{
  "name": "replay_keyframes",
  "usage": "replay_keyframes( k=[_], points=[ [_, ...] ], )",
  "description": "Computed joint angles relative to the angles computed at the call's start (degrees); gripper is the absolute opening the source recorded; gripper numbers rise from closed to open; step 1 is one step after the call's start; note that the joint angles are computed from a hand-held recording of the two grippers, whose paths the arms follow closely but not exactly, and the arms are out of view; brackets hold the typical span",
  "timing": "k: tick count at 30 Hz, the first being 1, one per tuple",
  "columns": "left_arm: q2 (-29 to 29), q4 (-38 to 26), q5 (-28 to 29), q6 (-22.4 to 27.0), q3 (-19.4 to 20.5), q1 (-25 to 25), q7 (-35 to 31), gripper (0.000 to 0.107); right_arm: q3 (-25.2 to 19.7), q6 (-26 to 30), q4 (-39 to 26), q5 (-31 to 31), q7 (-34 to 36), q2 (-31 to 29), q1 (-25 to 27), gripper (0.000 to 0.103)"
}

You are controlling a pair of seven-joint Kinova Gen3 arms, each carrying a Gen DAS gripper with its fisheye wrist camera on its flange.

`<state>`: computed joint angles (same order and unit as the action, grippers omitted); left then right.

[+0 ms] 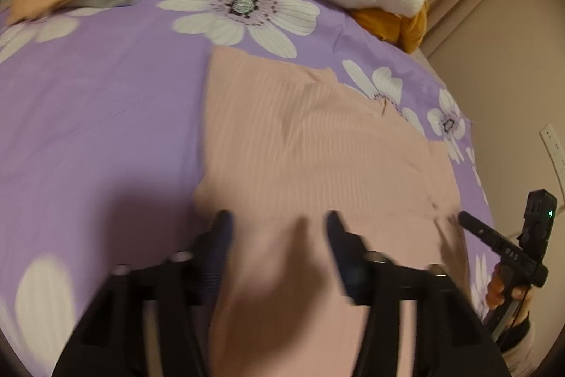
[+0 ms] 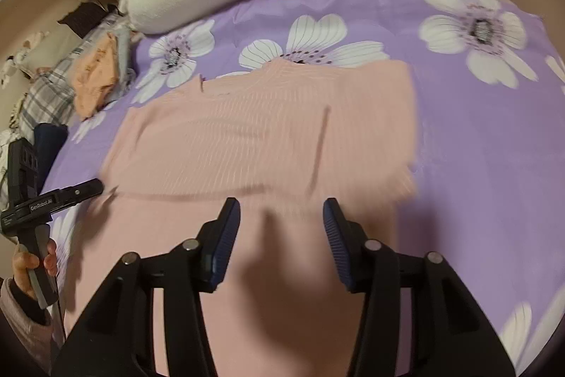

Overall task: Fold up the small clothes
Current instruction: 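Grasp the shirt hem with the left tool while the right tool grasps the hem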

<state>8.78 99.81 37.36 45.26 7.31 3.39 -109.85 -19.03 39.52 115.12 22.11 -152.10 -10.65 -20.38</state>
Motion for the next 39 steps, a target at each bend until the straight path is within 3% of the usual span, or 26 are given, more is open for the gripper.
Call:
replay_keyframes(
  k=[3, 10, 13, 15, 25, 31, 33, 35, 37, 39],
  points=[
    [-5.34, 5.39, 1.04, 1.83, -2.77, -0.46, -0.71, 0.074, -0.83, 1.62, 4.30, -4.20, -1.39, -6.83, -0.36, 0.051],
    [-10.52, 16.07, 15.92, 15.13, -9.36, -7.07, -14.59, 0.074, -1.89, 3.59, 14.37, -19.48, -1.73, -22.70, 1.00, 0.053],
    [-9.95, 19.15, 20.90, 21.05, -11.11, -9.27, -20.08, 0.074, 1.33, -0.48, 19.51, -26.47, -1.36, -27.45, -3.34, 0.053],
    [-9.57, 20.73, 22.67, 23.75, -11.18, -10.15, -22.18, 0.074, 0.30, -3.09, 21.97, -30.25, -1.45, -29.91, -4.24, 0.053],
    [-12.58, 26.00, 22.11, 32.27, -11.95, -11.96, -27.11, 0.074, -4.46, -7.23, 25.73, -44.70, 1.39, -35.93, -5.67, 0.053],
    [-12.30, 26.67, 23.94, 30.21, -11.30, -11.40, -26.62, 0.074, -7.45, -9.04, 24.70, -46.15, 3.19, -32.97, -3.96, 0.053],
    [-12.14, 26.27, 24.06, 28.66, -10.78, -10.95, -26.14, 0.074, -8.14, -10.58, 24.65, -45.62, 3.65, -31.52, -3.16, 0.043],
    [-12.04, 25.89, 24.62, 26.52, -10.00, -10.13, -25.22, 0.067, -7.83, -10.84, 24.70, -44.56, 4.07, -30.23, -2.55, 0.028],
    [-11.52, 25.40, 24.30, 25.24, -9.59, -9.52, -24.23, 0.051, -7.74, -11.97, 25.26, -44.37, 3.99, -29.26, -2.31, 0.018],
    [-11.16, 24.84, 22.88, 23.50, -9.06, -8.87, -21.65, 0.025, -7.84, -11.50, 25.37, -43.96, 3.50, -29.75, -1.93, 0.012]
  ],
)
